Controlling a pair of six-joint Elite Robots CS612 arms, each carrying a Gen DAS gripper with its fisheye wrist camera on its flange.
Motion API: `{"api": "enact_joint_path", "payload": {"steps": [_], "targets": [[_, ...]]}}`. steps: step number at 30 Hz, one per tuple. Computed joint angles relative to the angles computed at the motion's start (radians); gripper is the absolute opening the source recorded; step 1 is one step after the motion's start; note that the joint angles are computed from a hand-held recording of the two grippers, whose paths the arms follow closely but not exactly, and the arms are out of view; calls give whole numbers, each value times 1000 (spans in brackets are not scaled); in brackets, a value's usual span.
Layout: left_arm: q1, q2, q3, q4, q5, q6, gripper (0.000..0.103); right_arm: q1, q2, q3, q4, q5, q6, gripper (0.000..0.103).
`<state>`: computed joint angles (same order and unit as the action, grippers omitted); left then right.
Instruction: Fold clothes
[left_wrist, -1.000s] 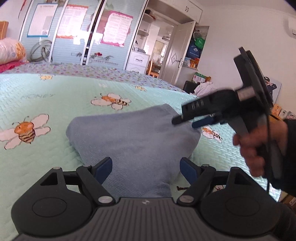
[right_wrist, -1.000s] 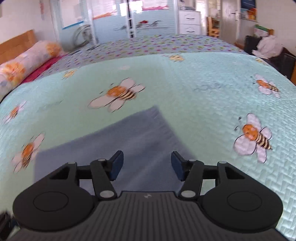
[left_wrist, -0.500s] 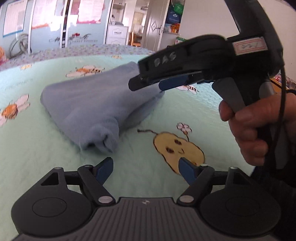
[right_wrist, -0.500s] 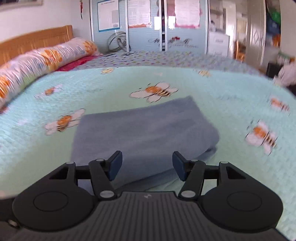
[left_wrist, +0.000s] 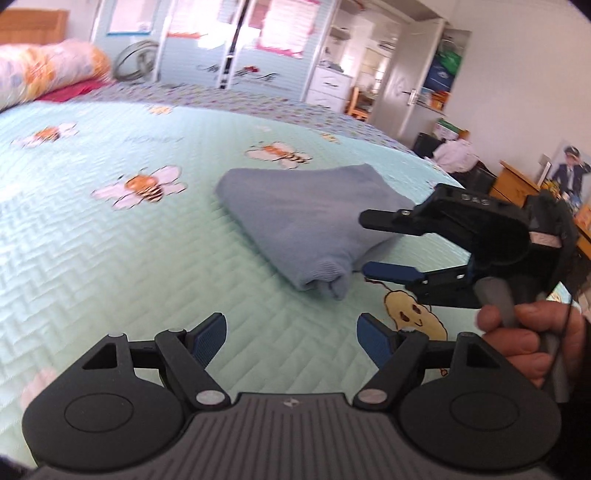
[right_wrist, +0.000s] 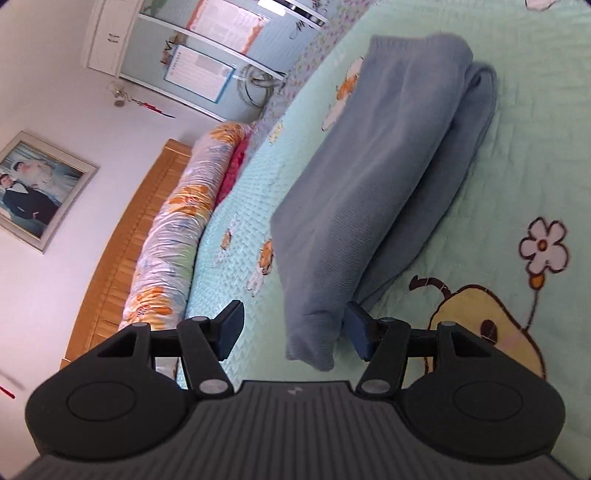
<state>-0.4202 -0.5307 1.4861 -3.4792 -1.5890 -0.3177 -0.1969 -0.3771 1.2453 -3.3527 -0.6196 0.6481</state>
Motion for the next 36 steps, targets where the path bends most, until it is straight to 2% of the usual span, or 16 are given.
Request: {"api": "enact_joint_path", "payload": {"steps": [2, 7, 8, 10, 13, 16, 17, 18, 24, 27, 28, 31, 32, 33, 34, 36], "targets": [[-3, -7, 12, 0, 9, 0, 81, 4, 29, -42, -16, 70, 71, 62], [-7, -13, 23, -4, 13, 1, 81, 9, 3, 4, 109, 111, -38, 65], [-7, -12, 23, -6, 10, -1, 81, 5, 4, 13, 92, 120, -19, 65], [-7, -12, 25, -9, 3, -2, 81, -3, 9, 29, 19, 128, 50, 65], [-9, -12, 26, -3, -7, 10, 81, -16, 15, 33, -120, 96, 183, 65], [-12, -14, 28, 5, -12, 24, 81, -25, 32, 6, -209, 60, 310, 71], [-13, -15, 29, 8, -12, 29, 81, -25, 41, -10, -218, 52, 346, 76], [-14, -17, 30, 9, -10, 29, 81, -22, 56, -39, -211, 48, 375, 77], [-18, -22, 33, 13, 9, 24, 81, 5, 148, -206, -205, 55, 556, 77], [-17, -21, 31, 24, 9, 18, 81, 11, 132, -190, -155, 72, 467, 75], [-16, -20, 30, 28, 5, 12, 81, 11, 119, -172, -116, 89, 406, 73], [-13, -17, 26, 40, -5, -3, 81, 9, 87, -111, -40, 138, 282, 60], [-13, -16, 25, 44, -7, -6, 81, 8, 77, -89, -24, 142, 249, 48], [-13, -17, 25, 46, -8, -7, 81, 6, 65, -65, -24, 120, 229, 39], [-13, -17, 27, 46, -8, -7, 81, 4, 52, -43, -30, 93, 215, 38], [-13, -17, 28, 44, -8, -10, 81, -3, 59, -50, -94, 56, 282, 38]]}}
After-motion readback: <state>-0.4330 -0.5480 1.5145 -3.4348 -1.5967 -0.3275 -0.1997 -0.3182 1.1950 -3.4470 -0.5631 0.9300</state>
